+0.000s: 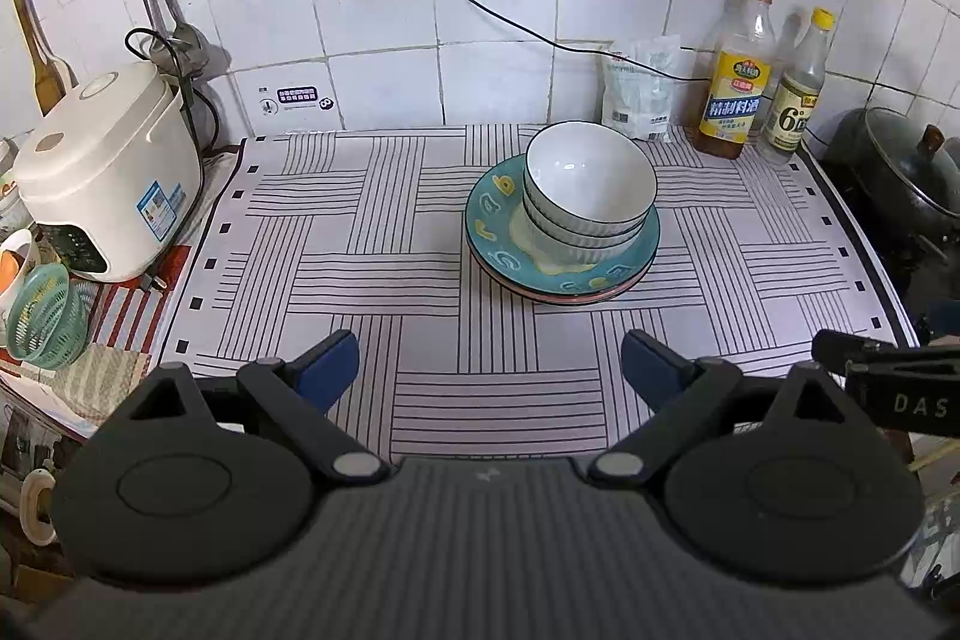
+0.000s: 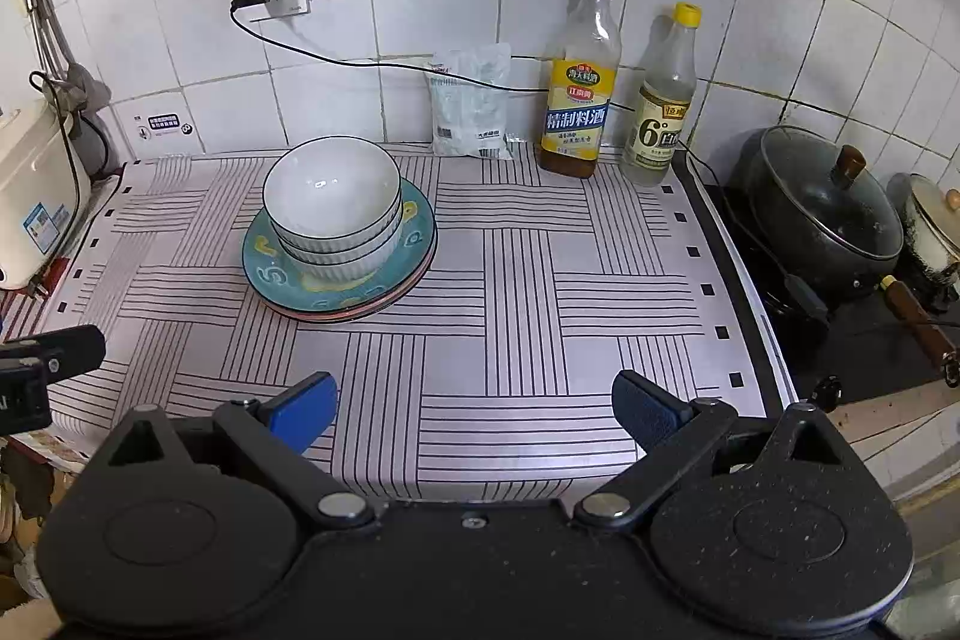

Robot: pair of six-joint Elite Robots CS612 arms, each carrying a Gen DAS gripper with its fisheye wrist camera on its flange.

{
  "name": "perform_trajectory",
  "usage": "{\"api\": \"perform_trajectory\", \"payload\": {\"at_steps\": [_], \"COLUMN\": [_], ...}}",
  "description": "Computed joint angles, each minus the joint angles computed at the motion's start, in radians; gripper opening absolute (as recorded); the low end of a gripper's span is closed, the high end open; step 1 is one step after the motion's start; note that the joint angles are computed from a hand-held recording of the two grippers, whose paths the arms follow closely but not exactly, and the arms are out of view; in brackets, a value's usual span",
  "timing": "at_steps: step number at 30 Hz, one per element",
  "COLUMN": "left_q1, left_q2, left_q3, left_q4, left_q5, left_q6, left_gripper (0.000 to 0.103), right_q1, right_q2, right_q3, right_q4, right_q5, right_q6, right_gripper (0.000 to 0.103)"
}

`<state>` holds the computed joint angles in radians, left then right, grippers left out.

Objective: Organize plates and bowls

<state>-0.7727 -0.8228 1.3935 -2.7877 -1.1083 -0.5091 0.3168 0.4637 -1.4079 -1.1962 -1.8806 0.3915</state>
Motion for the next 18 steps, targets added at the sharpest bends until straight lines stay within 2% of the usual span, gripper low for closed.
{"api": "perform_trajectory", "payload": {"at_steps": [18], "left_q1": [-0.002], "left_q2": [-0.001], "left_q3": [0.004], "left_q4": [0.000], "left_q5": [0.009], "left_q6": [0.001], "left_gripper": [0.095], "right_q1": [-0.001], "right_q2": [0.001], "right_q3": [0.000], "right_q4": [0.007], "right_q5": [0.003], "right_q6": [-0.010], "right_gripper": [0.100]}}
